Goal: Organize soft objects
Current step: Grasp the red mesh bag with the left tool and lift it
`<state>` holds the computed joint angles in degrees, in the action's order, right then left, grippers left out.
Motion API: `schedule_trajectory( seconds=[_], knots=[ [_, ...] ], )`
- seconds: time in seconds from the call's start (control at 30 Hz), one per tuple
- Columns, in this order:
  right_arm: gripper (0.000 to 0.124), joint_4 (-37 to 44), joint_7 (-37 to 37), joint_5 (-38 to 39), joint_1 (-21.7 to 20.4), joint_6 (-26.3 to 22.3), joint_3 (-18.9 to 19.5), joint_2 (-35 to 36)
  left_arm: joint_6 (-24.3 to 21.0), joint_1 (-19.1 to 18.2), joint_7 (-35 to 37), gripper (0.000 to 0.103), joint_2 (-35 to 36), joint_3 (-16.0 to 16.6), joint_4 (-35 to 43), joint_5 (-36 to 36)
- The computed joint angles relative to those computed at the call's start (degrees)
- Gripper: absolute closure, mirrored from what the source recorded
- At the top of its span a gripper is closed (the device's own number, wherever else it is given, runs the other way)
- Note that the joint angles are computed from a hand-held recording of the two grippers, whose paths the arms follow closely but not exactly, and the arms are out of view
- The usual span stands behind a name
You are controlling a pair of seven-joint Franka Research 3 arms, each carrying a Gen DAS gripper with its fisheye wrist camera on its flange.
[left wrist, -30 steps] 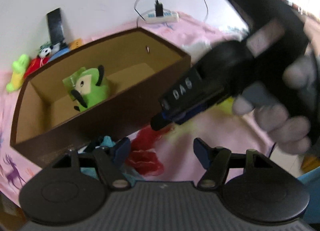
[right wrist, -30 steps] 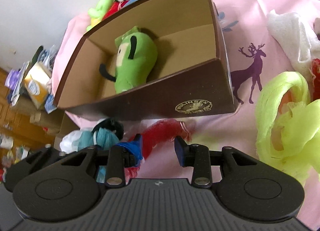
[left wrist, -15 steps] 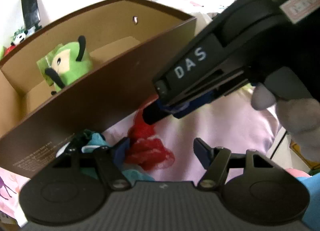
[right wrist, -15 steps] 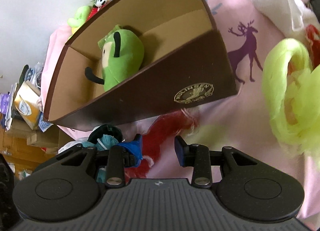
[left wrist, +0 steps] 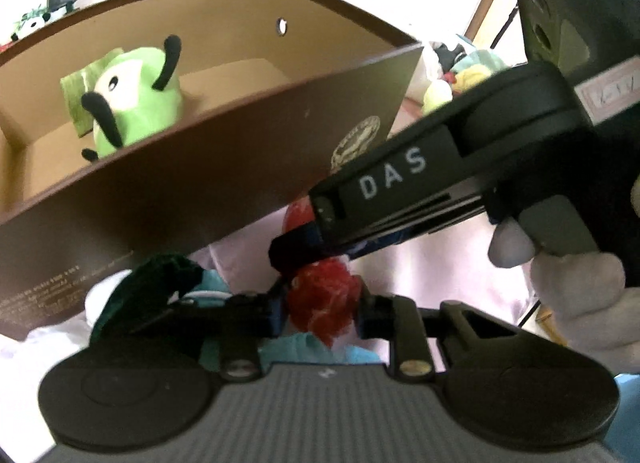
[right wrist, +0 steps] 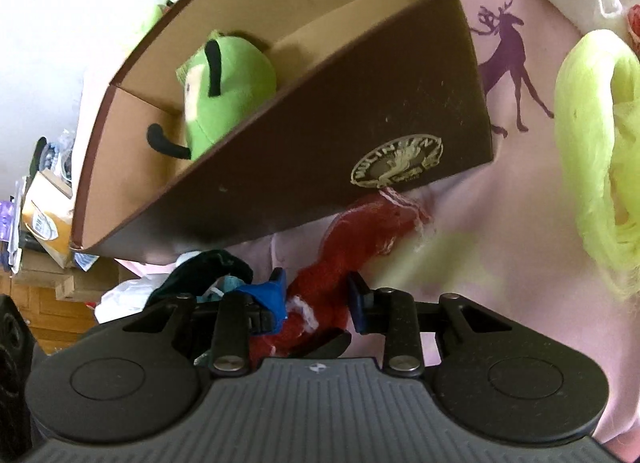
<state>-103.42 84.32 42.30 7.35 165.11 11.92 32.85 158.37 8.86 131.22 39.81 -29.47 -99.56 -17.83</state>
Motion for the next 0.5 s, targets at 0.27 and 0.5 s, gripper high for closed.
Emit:
schedule_trajectory(
  seconds=[0.27, 0.5],
  knots=[
    [0.117, -5.72, -5.52, 4.43, -2.17, 2.56, 2.18, -5.71, -5.23, 4.85, 8.88, 0.079, -1.09, -4.68, 1.11, -5.96],
    [0.118, -11.16, -10.99, 10.96, -1.69, 4.91, 2.20, -12.64, -7.70, 7.97, 22.29, 0.079, -4.13, -7.88, -0.19, -14.87]
  ],
)
